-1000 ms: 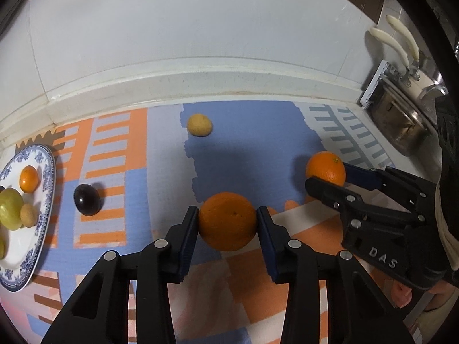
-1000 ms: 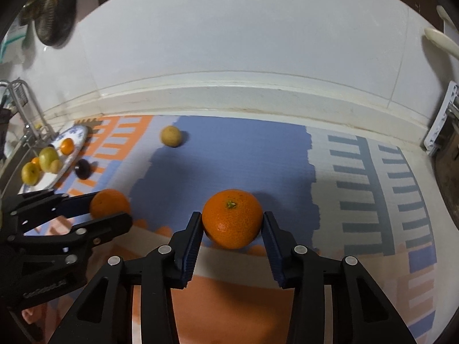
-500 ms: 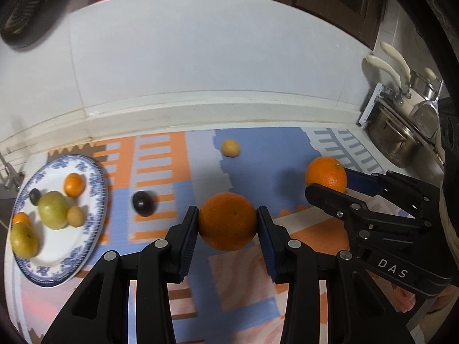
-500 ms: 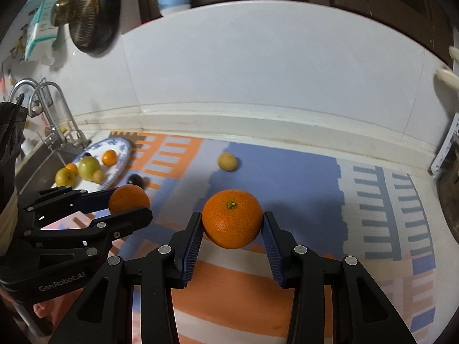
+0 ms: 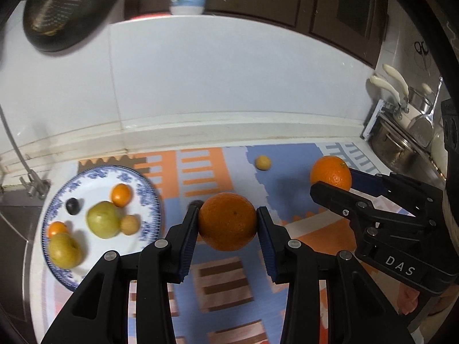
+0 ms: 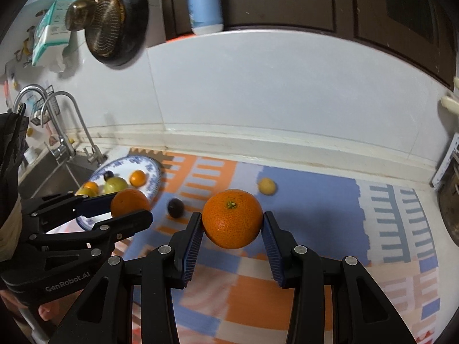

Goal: Organize fruits
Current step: 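Carry both oranges over the white plate with both grippers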

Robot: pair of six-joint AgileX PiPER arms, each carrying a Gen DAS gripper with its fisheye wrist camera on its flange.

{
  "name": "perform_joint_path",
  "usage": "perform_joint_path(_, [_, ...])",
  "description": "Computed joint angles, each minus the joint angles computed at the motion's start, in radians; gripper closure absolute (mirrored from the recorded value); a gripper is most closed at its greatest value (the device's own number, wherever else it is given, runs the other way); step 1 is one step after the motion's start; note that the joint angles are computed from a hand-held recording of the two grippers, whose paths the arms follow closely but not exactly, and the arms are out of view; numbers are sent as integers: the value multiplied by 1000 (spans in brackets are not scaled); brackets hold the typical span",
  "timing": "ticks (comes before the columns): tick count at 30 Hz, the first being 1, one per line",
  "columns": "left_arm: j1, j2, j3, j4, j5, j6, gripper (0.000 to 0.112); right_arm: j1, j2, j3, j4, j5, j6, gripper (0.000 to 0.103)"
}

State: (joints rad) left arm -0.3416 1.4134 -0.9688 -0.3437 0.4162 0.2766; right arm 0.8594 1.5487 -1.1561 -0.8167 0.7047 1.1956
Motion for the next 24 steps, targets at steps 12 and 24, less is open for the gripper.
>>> perform_joint_path(12, [224, -103, 28, -226, 100, 320, 73, 124, 120, -201, -42, 85, 42, 60])
perform_joint_path(24, [451, -132, 0, -402, 223, 568, 73, 192, 247, -410, -34, 151, 0, 60])
